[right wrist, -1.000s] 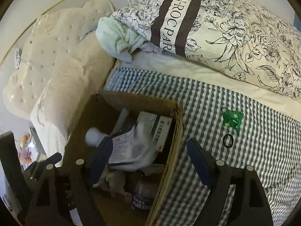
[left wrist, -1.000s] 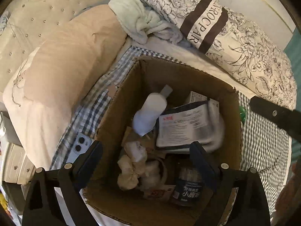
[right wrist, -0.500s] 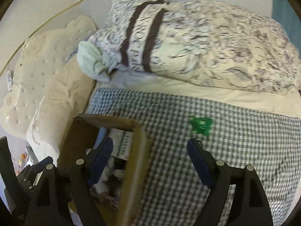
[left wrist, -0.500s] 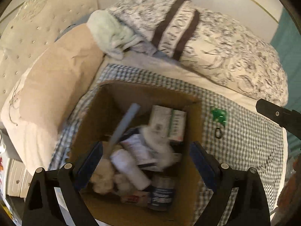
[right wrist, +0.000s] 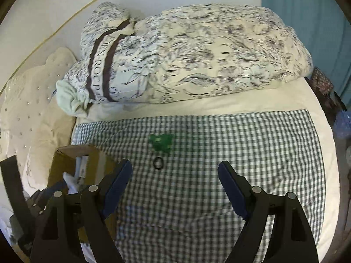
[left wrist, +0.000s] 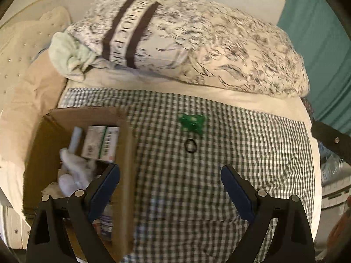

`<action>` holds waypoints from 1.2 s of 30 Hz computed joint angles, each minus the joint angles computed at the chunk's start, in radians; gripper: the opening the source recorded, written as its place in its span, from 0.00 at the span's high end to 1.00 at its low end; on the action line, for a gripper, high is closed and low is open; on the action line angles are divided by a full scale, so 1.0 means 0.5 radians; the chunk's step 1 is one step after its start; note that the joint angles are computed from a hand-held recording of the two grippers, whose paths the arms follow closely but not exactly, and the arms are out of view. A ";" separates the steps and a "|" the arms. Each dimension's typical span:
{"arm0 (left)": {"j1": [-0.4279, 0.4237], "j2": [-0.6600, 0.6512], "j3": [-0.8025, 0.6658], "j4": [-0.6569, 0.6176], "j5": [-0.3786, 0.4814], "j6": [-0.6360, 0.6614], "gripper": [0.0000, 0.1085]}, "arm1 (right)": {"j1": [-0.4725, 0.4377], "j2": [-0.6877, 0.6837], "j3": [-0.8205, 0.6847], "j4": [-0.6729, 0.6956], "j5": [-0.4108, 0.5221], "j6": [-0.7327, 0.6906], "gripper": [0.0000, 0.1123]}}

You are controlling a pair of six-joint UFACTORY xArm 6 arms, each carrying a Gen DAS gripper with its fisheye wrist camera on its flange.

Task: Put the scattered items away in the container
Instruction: 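Withdraw both grippers from the box toward the green packet and hair tie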

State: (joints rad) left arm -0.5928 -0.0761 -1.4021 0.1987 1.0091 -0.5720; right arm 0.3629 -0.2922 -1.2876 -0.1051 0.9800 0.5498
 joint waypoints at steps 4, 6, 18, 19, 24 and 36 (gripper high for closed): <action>-0.055 0.125 -0.073 0.004 -0.010 -0.016 0.12 | -0.055 -0.046 0.080 0.054 -0.033 -0.050 0.28; -0.067 0.169 -0.089 -0.006 -0.026 -0.009 0.12 | -0.075 -0.031 0.092 0.083 -0.041 -0.100 0.28; 0.000 0.556 -0.101 -0.048 -0.312 -0.073 0.12 | -0.131 0.348 0.027 0.165 -0.209 -0.270 0.28; 0.007 0.601 -0.105 -0.028 -0.333 -0.104 0.12 | -0.136 0.395 0.013 0.188 -0.225 -0.302 0.28; 0.042 0.777 -0.106 -0.023 -0.457 -0.186 0.12 | -0.176 0.662 -0.068 0.331 -0.325 -0.482 0.28; 0.026 1.053 -0.234 0.203 -0.549 -0.302 0.10 | -0.228 1.159 -0.341 0.523 -0.431 -0.711 0.28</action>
State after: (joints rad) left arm -0.5798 0.4503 -1.5192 0.3002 0.7345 -0.7231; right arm 0.2487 0.2872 -1.4580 0.1564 0.7643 0.1945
